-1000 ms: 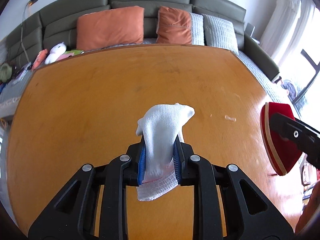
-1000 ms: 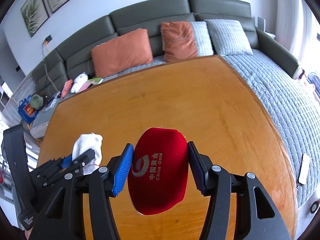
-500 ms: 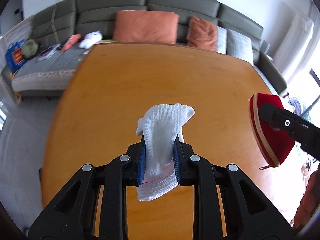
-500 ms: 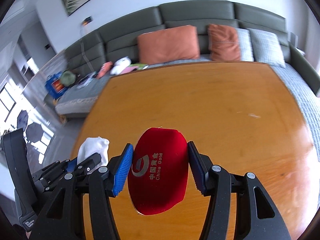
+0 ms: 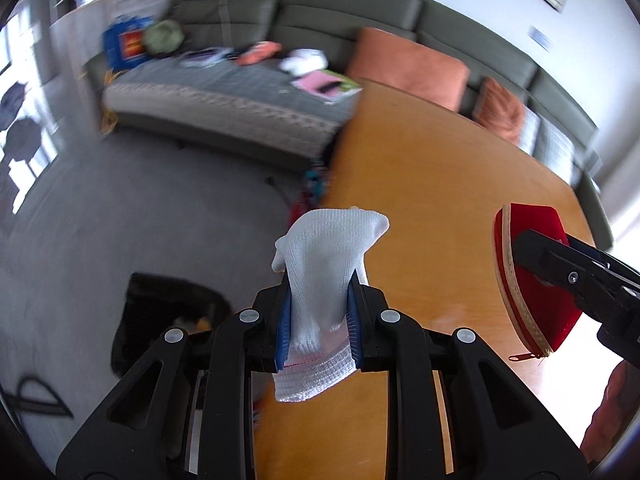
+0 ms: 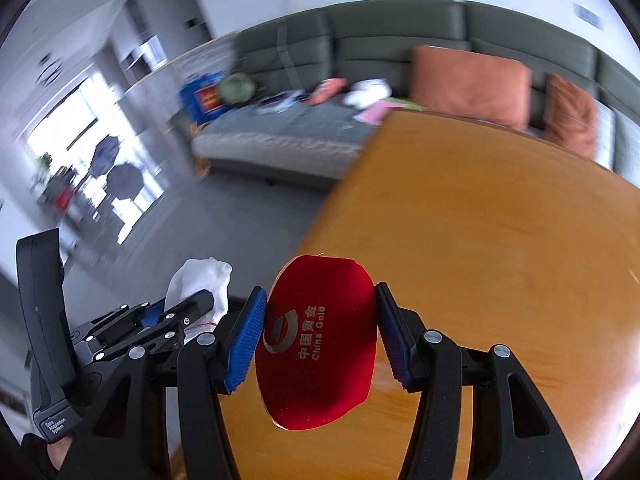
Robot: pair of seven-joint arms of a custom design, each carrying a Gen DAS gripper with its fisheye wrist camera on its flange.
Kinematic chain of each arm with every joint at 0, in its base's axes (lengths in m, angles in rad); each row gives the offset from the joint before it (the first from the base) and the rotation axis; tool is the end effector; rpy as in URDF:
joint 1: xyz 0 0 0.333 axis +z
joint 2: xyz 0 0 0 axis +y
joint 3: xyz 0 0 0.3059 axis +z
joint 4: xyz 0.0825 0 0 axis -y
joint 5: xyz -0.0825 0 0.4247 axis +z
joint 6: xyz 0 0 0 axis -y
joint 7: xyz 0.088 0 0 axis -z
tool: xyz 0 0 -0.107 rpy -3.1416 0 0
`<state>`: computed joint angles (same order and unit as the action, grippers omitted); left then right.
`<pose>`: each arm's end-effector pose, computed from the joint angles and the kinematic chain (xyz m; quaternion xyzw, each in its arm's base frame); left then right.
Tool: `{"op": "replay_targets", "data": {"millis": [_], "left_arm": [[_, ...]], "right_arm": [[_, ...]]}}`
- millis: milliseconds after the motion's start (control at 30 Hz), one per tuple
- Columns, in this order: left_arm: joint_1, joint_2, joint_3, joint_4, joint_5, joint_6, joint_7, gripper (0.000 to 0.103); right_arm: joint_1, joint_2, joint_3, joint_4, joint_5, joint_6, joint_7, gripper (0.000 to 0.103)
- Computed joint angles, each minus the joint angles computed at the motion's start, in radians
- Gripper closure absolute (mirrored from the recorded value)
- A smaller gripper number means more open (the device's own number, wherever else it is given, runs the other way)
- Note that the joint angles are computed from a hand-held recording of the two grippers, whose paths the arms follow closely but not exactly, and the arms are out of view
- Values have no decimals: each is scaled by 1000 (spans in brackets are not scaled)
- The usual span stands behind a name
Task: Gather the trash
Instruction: 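Carry the white cloth and red cap to the black bin and release both, then move both open tools back over the now empty table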
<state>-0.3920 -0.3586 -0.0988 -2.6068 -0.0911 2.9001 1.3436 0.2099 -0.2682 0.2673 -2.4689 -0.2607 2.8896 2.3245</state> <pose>0.4325 -0.2247 0.4140 -0.6042 0.7299 -0.2940 0.1258 0.4595 0.2570 0.4320 -0.6539 0.6743 -0.1603 0.3034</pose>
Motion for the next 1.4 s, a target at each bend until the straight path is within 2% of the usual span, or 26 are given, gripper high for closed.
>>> {"op": "replay_targets", "data": {"millis": [167, 233, 433, 667, 700, 733, 767, 800, 833, 867, 933, 1267, 1400], "left_arm": [[110, -102, 20, -105, 47, -14, -65, 81], [179, -136, 13, -142, 86, -30, -113, 81], [283, -200, 63, -221, 132, -73, -156, 81], [376, -158, 93, -215, 162, -103, -163, 79], [386, -144, 102, -209, 163, -101, -155, 78], [391, -124, 105, -199, 163, -101, -150, 78], [410, -81, 93, -169, 174, -102, -162, 67], [423, -65, 86, -158, 183, -104, -171, 55], [447, -44, 74, -146, 200, -102, -191, 25], [470, -38, 62, -143, 218, -97, -214, 11], [508, -28, 36, -137, 265, -77, -264, 10], [476, -4, 74, -125, 258, -82, -239, 10], [471, -21, 56, -129, 271, -84, -235, 10]], "right_arm": [[96, 180, -11, 170, 14, -23, -94, 47], [140, 251, -21, 240, 23, -34, -131, 47], [246, 451, -47, 463, 75, -89, -250, 47], [339, 669, -81, 731, 160, -147, -364, 45], [327, 705, -63, 773, 213, -148, -408, 44], [323, 728, -57, 803, 249, -162, -437, 36], [334, 761, -66, 853, 265, -189, -445, 32], [358, 793, -90, 905, 261, -215, -437, 32], [380, 812, -112, 939, 258, -235, -433, 32], [398, 828, -132, 966, 257, -248, -433, 32], [416, 841, -152, 984, 261, -246, -443, 32], [427, 828, -176, 953, 294, -243, -462, 32], [426, 793, -181, 909, 294, -225, -454, 32]]}}
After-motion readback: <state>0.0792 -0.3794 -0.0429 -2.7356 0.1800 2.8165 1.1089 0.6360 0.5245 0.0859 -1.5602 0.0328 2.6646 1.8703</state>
